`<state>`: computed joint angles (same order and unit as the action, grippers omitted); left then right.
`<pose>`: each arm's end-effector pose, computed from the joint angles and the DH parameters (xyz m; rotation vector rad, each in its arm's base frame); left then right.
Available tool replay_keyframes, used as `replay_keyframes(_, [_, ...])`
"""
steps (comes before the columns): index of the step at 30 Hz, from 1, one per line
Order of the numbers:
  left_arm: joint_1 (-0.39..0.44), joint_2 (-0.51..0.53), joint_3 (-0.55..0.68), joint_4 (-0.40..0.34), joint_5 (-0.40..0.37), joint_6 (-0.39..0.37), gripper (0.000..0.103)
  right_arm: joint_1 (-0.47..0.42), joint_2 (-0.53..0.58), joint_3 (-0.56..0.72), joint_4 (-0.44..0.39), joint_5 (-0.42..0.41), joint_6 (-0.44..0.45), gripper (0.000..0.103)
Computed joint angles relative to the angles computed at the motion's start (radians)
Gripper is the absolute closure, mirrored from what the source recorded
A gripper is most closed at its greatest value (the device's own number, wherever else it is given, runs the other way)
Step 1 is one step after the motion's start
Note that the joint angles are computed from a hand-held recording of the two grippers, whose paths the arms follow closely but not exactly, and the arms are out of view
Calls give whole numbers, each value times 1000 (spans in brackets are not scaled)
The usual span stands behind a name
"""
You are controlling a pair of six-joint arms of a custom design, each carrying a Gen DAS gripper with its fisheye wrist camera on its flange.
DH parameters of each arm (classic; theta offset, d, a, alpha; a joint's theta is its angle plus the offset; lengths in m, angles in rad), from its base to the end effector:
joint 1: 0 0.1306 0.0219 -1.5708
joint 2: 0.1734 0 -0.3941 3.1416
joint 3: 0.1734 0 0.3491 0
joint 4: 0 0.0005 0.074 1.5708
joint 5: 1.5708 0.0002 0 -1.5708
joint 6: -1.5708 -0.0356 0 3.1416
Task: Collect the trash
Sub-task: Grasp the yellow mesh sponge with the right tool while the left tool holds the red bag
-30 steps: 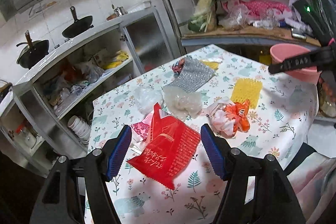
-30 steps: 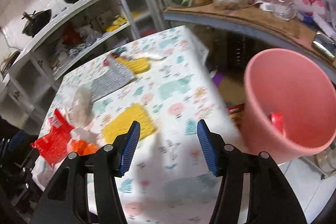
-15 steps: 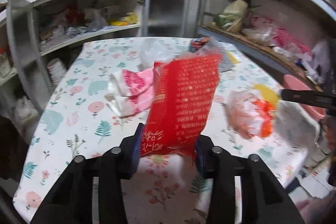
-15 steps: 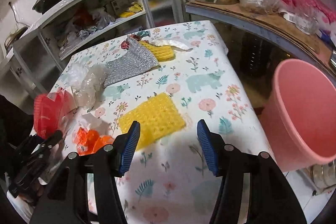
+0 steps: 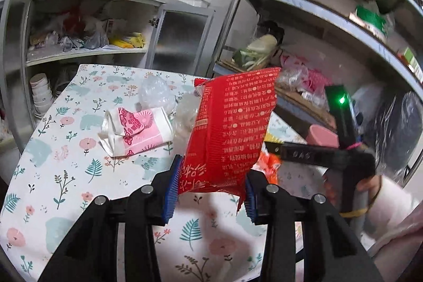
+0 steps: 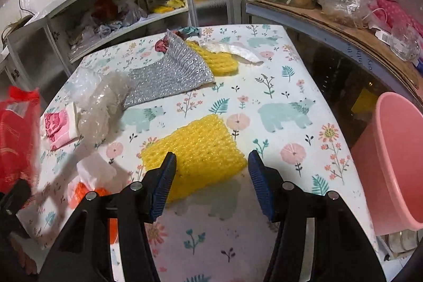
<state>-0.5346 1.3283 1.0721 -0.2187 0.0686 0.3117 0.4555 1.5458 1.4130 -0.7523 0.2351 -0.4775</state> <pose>0.3682 -0.2215 0.3850 0.2769 2.0795 -0.5912 0.4482 0.2098 0.3899 0.1289 2.4239 0.1335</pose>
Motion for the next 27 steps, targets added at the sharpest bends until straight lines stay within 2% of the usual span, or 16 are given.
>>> replay_keyframes(1, [2,2,3,1,-2,0,62,0,0,0,1,1,-2,48])
replay_keyframes(2, [1,-1,3,1,-9,-1,62,-1,0,0,4,-1,0,58])
replay_keyframes(3, [-1,-5,1,5,-18,-2,62,-2,1,2,5,-8,3,62])
replay_keyframes(5, [2,-13,-3,18,-19,3,62,3,-4,5,4,4,8,85])
replay_keyframes(6, [2,-17,-5,24,-20,8,62,7,-7,8,1,16,14,92])
replay_keyframes(9, [7,-34,-13,46,-6,31,62,6,-18,6,4,1,5,94])
replay_keyframes(12, [6,-48,-18,54,-25,23,62,-3,-39,-8,20,-40,-20,94])
replay_keyframes(16, [15,-69,-34,68,-28,57,62,-9,-77,-31,58,-66,-34,95])
replay_keyframes(20, [21,-74,-41,67,-22,85,62,-3,-122,-51,97,-41,-31,95])
replay_keyframes(27, [29,-111,-72,107,-41,129,62,2,-185,-69,153,-15,-14,95])
